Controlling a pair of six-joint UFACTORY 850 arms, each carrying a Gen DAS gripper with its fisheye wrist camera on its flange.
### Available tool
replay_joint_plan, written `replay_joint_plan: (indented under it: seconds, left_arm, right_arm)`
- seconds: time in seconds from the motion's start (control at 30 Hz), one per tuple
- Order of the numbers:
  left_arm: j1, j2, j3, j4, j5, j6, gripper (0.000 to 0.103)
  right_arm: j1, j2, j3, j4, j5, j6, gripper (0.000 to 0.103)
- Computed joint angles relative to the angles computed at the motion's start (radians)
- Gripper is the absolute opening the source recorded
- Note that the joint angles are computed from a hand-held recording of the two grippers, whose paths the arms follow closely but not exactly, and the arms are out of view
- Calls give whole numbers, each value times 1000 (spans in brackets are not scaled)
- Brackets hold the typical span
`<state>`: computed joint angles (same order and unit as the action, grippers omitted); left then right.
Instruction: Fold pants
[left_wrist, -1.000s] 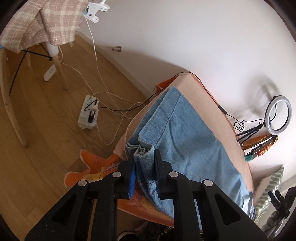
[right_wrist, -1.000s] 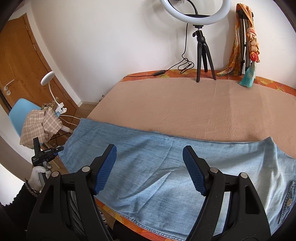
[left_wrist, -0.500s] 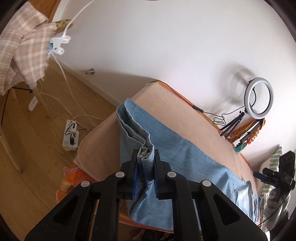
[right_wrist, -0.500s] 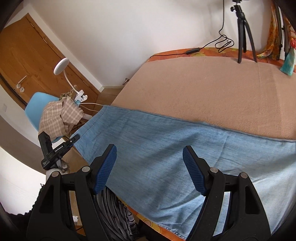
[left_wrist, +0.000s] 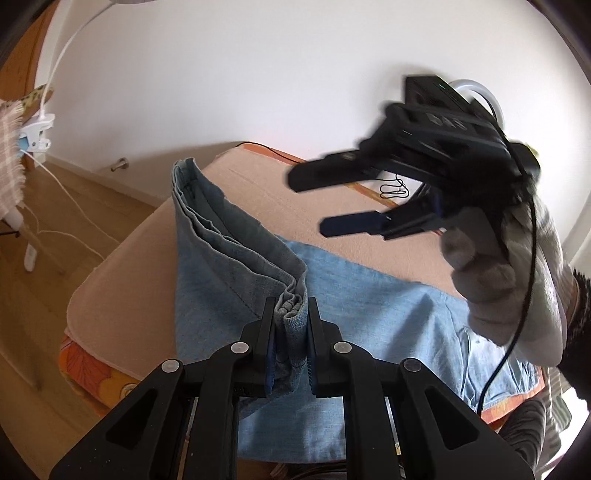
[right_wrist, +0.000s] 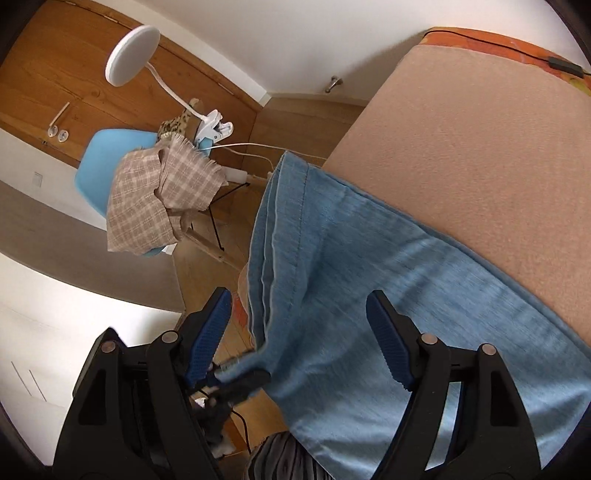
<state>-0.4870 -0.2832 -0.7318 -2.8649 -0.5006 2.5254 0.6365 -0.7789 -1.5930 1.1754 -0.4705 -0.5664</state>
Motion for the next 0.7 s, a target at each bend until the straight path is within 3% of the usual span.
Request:
replay_joint_plan:
  seconds: [0.1, 0.23, 0.4, 0.57, 0.6, 0.67, 0.7]
  left_arm:
    - [-21, -12, -16, -17, 21, 59, 11]
    - [-64, -25, -38, -113, 68, 242, 11]
    - [-90, -48, -69, -45, 103, 246, 11]
    - [-102, -44, -74, 9, 115, 209, 11]
    - [-101, -36, -62, 21, 110, 199, 11]
    - [-95, -33, -64, 56, 111, 154, 11]
    - [-90, -32, -64, 76, 108, 125, 11]
  right_arm:
    - [20, -109, -187, -281, -48, 236, 78]
    - [32, -206, -361, -469, -125, 406, 78]
    - [28, -241, -424, -585, -174, 517, 78]
    - [18, -224, -374, -741, -141, 663, 78]
    - [12, -215, -354, -726, -126, 659, 74]
    - [-3, -192, -305, -678, -94, 643, 55]
    - [-10, -184, -287, -648, -86, 630, 40]
